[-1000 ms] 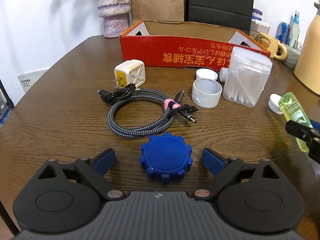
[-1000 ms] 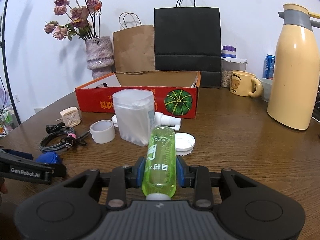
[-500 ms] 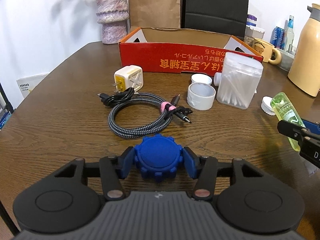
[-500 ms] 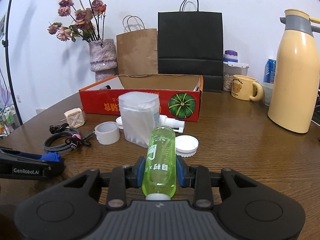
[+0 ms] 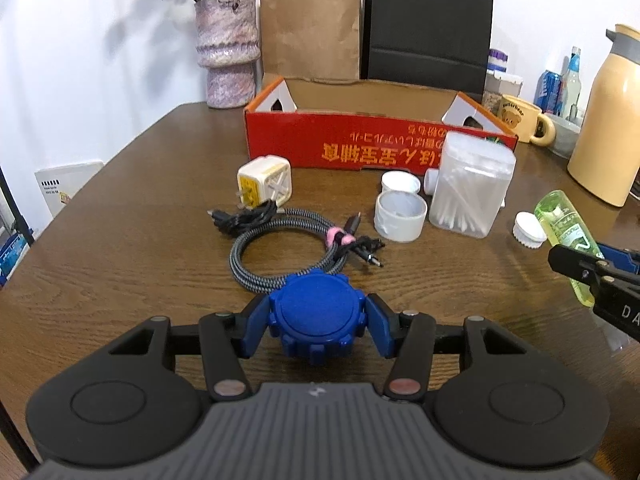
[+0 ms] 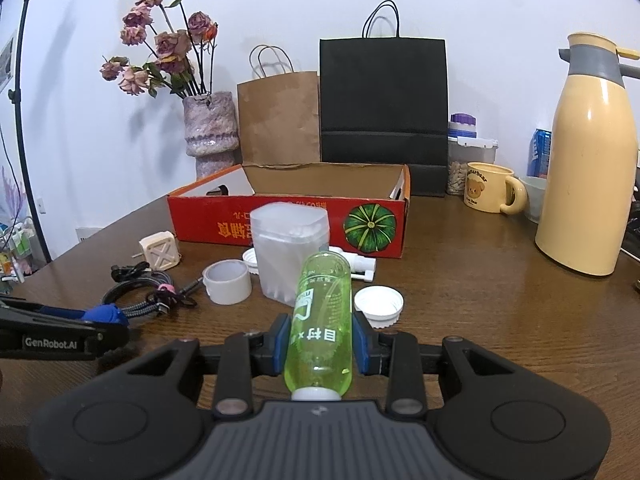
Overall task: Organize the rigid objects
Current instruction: 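Lift the blue cap and green bottle and carry both toward the red box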
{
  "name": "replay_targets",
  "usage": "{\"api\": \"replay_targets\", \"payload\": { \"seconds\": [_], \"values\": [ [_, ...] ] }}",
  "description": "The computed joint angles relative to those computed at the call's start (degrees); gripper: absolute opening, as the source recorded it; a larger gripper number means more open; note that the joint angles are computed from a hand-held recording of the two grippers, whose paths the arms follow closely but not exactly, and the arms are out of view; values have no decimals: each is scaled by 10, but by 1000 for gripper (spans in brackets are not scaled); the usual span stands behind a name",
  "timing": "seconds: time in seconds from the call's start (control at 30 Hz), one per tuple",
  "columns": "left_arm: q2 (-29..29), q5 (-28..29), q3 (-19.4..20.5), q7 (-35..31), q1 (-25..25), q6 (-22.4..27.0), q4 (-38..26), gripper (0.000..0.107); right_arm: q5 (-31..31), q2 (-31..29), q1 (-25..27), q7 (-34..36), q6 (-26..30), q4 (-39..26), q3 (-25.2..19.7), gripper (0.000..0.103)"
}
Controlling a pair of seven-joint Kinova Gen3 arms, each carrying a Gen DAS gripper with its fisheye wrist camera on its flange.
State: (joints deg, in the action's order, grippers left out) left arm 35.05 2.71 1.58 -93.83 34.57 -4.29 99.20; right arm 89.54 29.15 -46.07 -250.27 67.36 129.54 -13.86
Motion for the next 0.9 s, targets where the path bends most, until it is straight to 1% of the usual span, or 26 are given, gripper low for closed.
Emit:
{"api": "replay_targets", "payload": {
  "seconds": [0.1,0.5,0.73,0.9],
  "values": [
    [-5,-2,4,-3,-5,-10,5,54,-1,-3,-2,7,4,-4,1,31],
    [-19,-13,45,-19,-41,-43,8,54,-4,-19,-5,48,24,-28,10,31],
    [-19,-21,68,-21,-57,-51,-9,54,3,-28,4,64,28,-39,15,31],
    [-15,-23,72,-20,-58,-51,-28,54,14,-34,16,74,28,-47,20,31]
  ]
}}
